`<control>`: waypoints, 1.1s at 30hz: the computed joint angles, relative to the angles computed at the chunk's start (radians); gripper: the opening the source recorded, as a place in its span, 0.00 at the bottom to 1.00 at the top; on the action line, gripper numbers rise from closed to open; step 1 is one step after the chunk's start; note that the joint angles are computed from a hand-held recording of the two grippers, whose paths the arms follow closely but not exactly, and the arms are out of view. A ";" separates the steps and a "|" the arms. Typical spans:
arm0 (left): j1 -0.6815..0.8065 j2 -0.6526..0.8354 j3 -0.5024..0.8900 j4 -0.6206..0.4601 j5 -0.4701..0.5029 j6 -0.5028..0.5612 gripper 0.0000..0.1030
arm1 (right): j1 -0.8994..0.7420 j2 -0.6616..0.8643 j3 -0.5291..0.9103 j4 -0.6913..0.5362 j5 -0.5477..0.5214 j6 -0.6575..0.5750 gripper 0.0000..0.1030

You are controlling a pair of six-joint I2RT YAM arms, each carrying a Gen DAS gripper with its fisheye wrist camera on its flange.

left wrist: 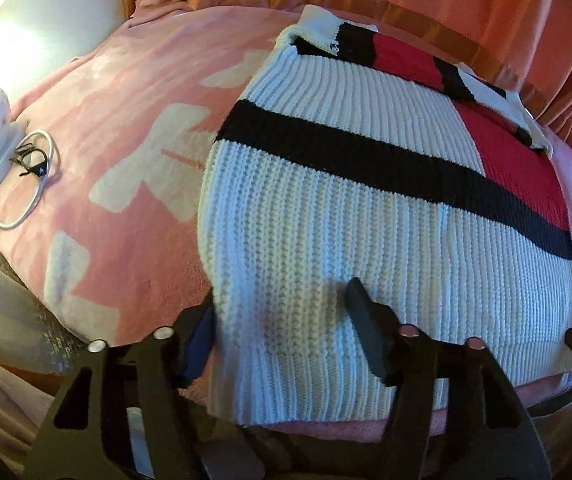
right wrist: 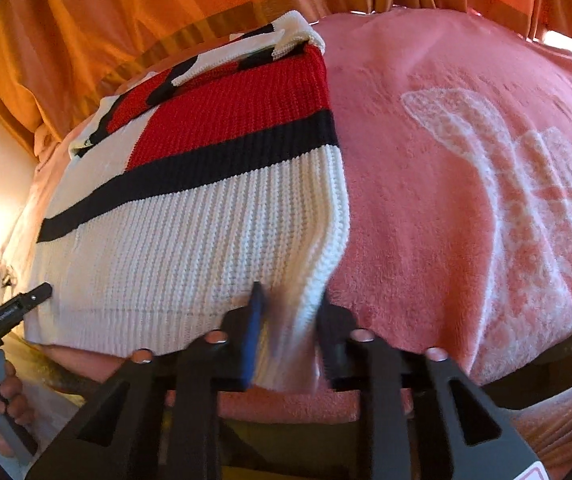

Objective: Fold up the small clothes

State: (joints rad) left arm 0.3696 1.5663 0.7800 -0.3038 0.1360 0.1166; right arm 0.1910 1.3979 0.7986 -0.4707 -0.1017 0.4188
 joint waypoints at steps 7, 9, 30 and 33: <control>-0.004 -0.024 0.025 -0.073 0.030 0.001 0.18 | -0.002 -0.049 -0.015 0.006 -0.019 -0.003 0.09; 0.012 -0.049 0.024 -0.108 0.068 -0.005 0.16 | -0.005 -0.108 -0.026 -0.001 -0.028 0.000 0.09; 0.324 -0.583 0.290 -0.828 0.440 0.339 0.01 | -0.241 -0.514 0.338 -0.558 -0.274 -0.211 0.06; 0.139 -0.489 0.371 -0.579 0.359 0.155 0.01 | -0.221 -0.355 0.407 -0.383 -0.275 -0.231 0.06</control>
State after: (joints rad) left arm 0.5084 1.0777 1.1506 -0.8825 0.4953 0.2716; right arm -0.0304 1.0429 1.2053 -0.8533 -0.3771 0.1881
